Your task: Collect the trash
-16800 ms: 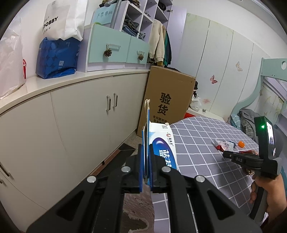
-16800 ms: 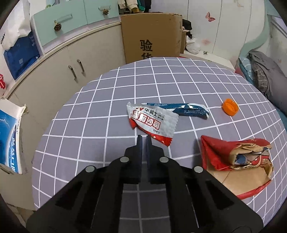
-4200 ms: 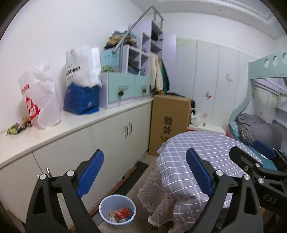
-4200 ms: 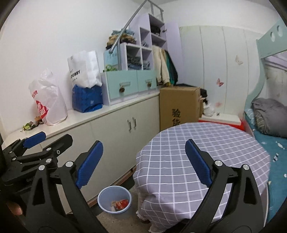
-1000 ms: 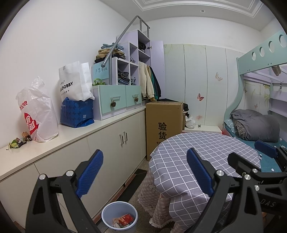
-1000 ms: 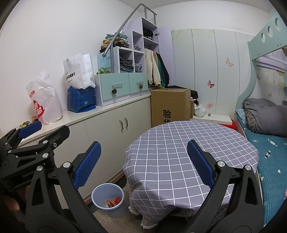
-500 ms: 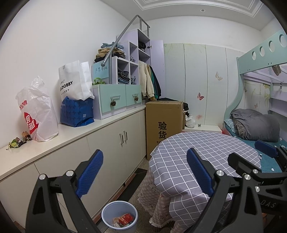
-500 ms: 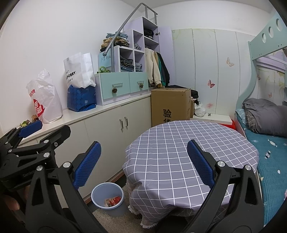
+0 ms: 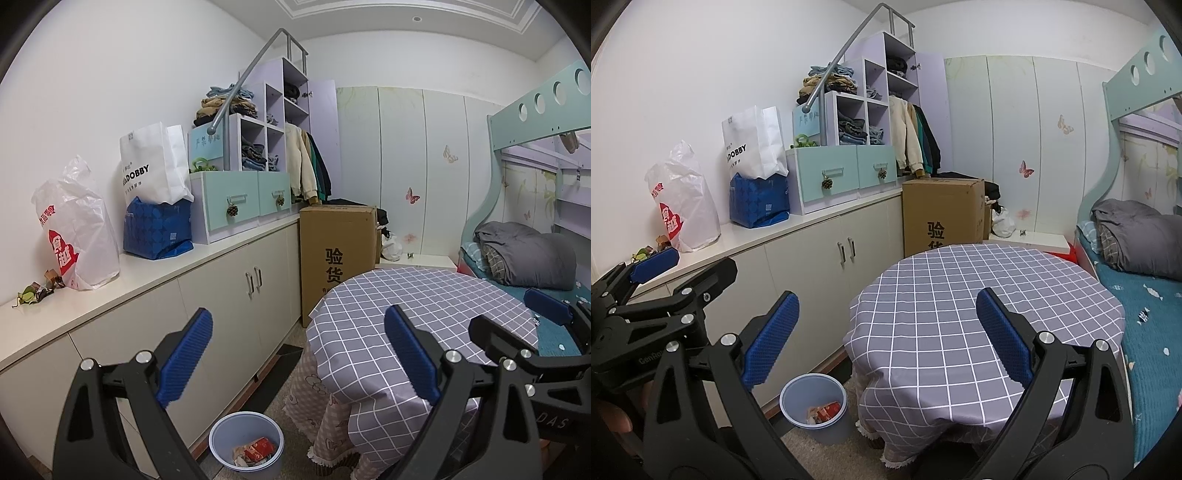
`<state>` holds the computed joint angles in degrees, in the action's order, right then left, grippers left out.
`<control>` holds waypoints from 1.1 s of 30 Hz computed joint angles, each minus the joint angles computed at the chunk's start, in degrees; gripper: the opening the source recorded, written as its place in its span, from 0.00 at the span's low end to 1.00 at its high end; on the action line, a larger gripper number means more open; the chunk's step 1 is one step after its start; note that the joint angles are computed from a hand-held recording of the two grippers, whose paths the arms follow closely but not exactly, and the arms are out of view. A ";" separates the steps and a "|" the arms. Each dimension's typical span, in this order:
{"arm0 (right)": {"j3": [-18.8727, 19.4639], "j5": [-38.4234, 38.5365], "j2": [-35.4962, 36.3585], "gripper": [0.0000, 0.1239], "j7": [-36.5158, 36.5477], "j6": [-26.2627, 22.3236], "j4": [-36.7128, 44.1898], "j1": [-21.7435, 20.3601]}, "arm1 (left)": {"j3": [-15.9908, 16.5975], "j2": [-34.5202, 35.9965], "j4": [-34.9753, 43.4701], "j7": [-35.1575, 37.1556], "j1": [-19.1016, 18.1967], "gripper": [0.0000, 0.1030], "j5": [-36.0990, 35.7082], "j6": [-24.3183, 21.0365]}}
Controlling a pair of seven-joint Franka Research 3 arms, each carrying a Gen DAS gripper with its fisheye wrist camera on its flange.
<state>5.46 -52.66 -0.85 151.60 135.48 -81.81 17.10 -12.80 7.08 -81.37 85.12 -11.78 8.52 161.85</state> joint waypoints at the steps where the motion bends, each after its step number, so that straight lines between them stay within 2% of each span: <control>1: 0.01 0.06 -0.14 0.76 0.07 0.02 -0.24 0.02 | -0.05 -0.09 -0.19 0.31 0.12 0.90 -0.28 0.05; 33: 0.32 0.75 -1.14 0.76 0.08 0.77 -1.95 -0.86 | -0.28 0.70 0.88 3.01 0.48 0.90 -2.41 -0.86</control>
